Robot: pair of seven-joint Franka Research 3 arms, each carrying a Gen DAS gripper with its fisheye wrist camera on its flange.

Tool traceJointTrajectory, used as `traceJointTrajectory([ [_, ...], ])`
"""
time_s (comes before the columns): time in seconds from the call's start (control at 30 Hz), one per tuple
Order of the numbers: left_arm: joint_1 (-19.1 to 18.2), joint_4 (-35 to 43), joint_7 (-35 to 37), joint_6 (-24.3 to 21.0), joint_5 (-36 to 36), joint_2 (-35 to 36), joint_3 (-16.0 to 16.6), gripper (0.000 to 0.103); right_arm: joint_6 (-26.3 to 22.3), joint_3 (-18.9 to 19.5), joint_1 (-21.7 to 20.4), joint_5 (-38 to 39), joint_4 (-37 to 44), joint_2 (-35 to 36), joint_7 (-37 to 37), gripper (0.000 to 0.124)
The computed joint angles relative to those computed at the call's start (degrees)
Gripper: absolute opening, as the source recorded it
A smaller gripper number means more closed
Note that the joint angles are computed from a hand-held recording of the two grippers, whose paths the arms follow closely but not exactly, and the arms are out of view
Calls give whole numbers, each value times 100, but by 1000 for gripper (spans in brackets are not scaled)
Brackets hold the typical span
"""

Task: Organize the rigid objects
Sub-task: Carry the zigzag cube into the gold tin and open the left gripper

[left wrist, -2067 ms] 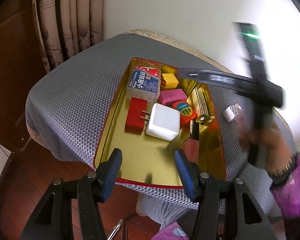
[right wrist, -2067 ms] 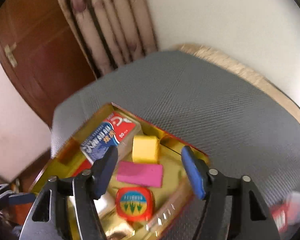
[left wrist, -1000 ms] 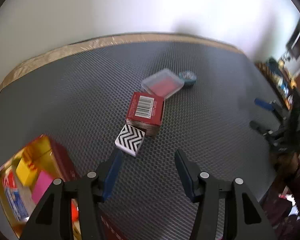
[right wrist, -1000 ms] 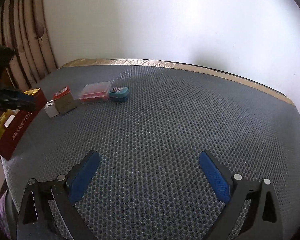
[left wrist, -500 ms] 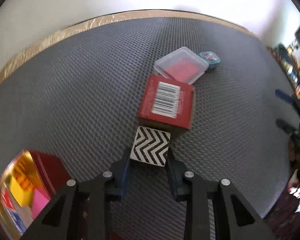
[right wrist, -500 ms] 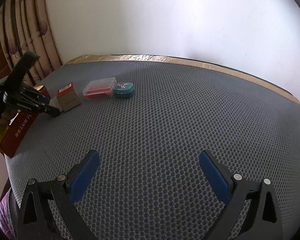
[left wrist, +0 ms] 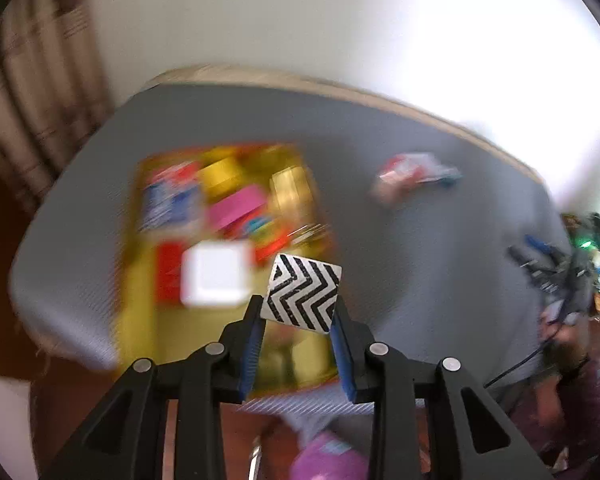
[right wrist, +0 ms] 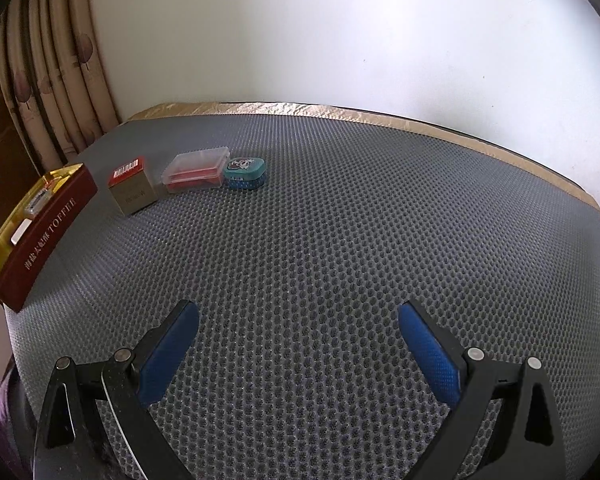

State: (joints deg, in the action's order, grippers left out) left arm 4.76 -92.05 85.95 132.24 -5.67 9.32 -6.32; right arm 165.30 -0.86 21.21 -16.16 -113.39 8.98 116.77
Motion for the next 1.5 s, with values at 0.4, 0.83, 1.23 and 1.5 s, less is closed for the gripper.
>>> traceJointTrajectory([
  [0.4,112,-580,-605,223,743,-52,201,32,-334,2,-8,-38,205,119,-28,100],
  [0.83,173,-607,-773,462,870,136,179,33,-514,6,4,93,337,204,-195,100],
  [1.23,137,-734,-913,643,1147,97,185,33,-574,-26,24,-22,369,223,-92,100],
  [1.5,104,-776,-982,629,1287,70,190,33,-564,-58,33,-85,376,230,-19,101],
])
